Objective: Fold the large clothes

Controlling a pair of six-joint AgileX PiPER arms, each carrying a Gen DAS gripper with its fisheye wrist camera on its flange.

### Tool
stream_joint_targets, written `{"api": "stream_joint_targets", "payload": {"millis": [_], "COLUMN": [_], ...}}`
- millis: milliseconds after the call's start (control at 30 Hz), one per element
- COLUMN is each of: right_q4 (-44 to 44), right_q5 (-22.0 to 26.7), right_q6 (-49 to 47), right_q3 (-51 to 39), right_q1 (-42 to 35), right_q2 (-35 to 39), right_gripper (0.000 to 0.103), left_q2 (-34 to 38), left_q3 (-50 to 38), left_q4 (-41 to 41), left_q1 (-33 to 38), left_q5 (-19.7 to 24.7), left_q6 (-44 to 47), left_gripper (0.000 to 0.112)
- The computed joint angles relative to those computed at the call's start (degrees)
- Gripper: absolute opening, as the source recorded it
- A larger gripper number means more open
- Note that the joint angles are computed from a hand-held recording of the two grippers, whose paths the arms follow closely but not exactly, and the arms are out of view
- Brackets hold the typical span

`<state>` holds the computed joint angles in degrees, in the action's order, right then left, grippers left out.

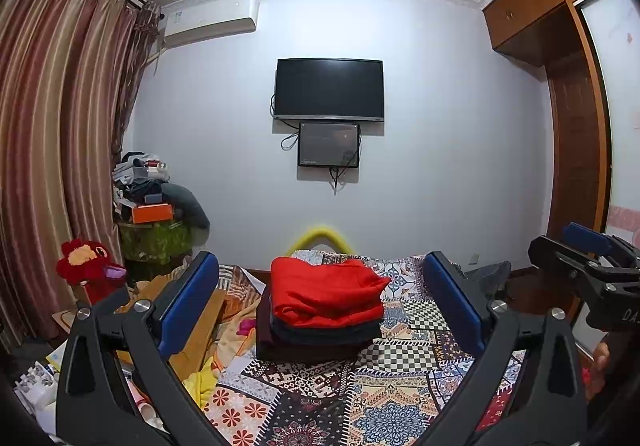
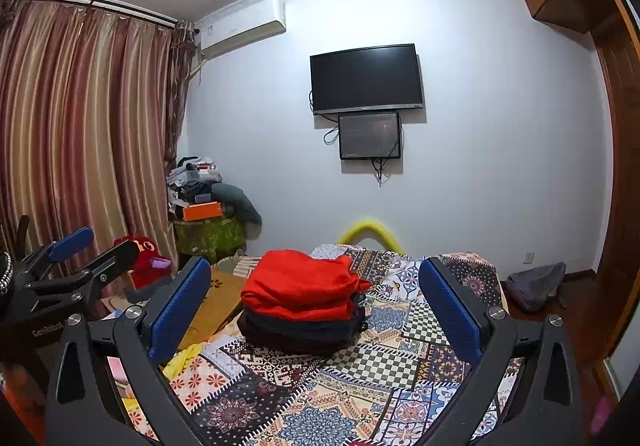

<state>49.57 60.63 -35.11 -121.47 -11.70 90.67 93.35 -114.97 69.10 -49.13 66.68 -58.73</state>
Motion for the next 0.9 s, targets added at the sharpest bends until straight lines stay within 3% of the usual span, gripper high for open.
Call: {"api": "stream_joint_targets", "payload": {"millis": [900], "right_q4": [-1.6], "right_q5": [3.0], "right_q6": [2.3], "right_q3": [-3.1], "right_q1": [0.5], "right_q2": [2.2], "right_gripper": [0.103], "left_q2": [0.0], "left_q3": [0.5], "left_q4": [-2.3], "left_q1": [1.7], "left_q5": [-1.1], "left_q6": [1.5], "left_gripper": [0.103]}}
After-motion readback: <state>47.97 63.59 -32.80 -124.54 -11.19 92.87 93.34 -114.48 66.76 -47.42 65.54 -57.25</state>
